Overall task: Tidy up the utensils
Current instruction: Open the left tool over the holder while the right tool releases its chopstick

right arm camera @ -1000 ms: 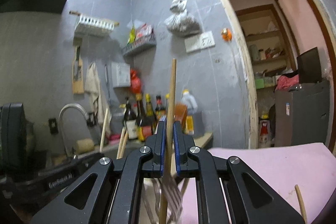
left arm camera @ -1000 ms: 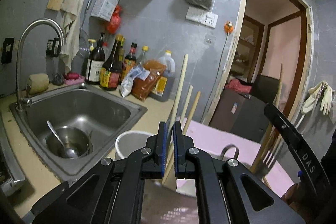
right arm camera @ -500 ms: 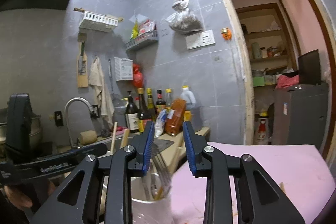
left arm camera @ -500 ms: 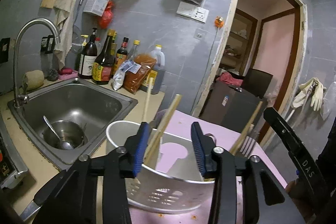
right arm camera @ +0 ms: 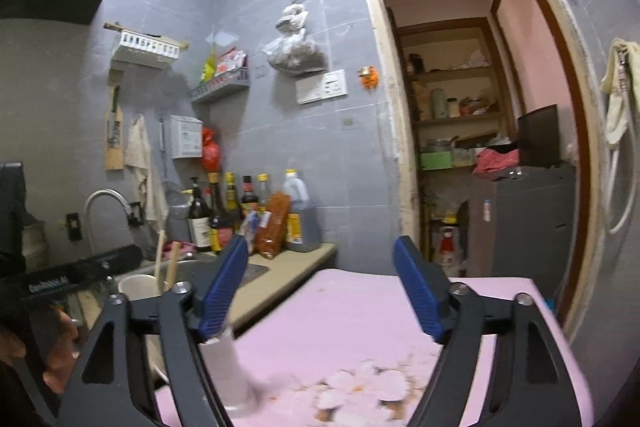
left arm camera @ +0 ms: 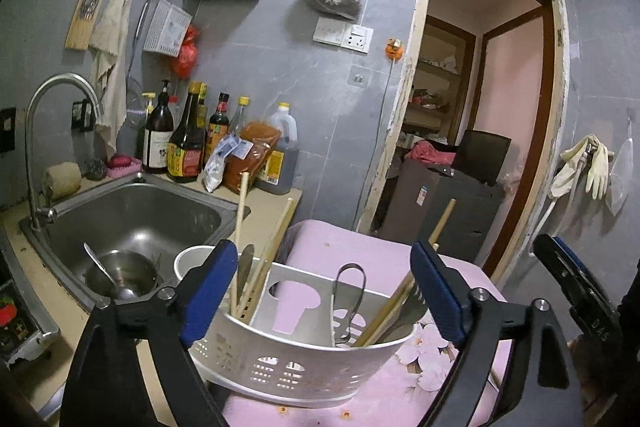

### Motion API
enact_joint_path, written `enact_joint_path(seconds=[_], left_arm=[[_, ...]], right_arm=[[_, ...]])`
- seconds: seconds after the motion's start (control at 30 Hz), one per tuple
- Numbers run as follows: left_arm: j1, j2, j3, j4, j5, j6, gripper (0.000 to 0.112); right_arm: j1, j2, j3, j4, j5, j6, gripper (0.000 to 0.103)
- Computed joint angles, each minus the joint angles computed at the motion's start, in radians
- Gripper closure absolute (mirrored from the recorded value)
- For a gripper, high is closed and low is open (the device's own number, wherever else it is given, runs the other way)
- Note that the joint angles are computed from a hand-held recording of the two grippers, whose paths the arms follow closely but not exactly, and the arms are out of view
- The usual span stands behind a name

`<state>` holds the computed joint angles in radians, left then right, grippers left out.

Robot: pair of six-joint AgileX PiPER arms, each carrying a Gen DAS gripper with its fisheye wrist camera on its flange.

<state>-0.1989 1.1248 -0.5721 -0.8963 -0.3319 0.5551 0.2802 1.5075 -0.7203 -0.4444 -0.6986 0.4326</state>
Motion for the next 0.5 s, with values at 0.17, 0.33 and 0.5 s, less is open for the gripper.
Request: enact_joint_path(seconds=[0.17, 0.33, 0.5], left_arm=[[-0.089, 0.007, 0.011, -0.043, -0.092, 0.045, 0.015], [-0.169, 0.019, 0.018, -0.052, -0.175, 0.039, 0.011], [-0.231, 0.040, 0.011, -0.054, -0.207, 0.038, 0.011]], right_arm=[[-0.073, -0.037, 0.040, -0.039, -0.012, 0.028, 0.010], [-0.126, -0.076, 0.068, -0.077, -0.012, 0.029, 0.000], [-0.183, -0.113, 0.094, -0.118, 0.000, 0.040, 0.000]])
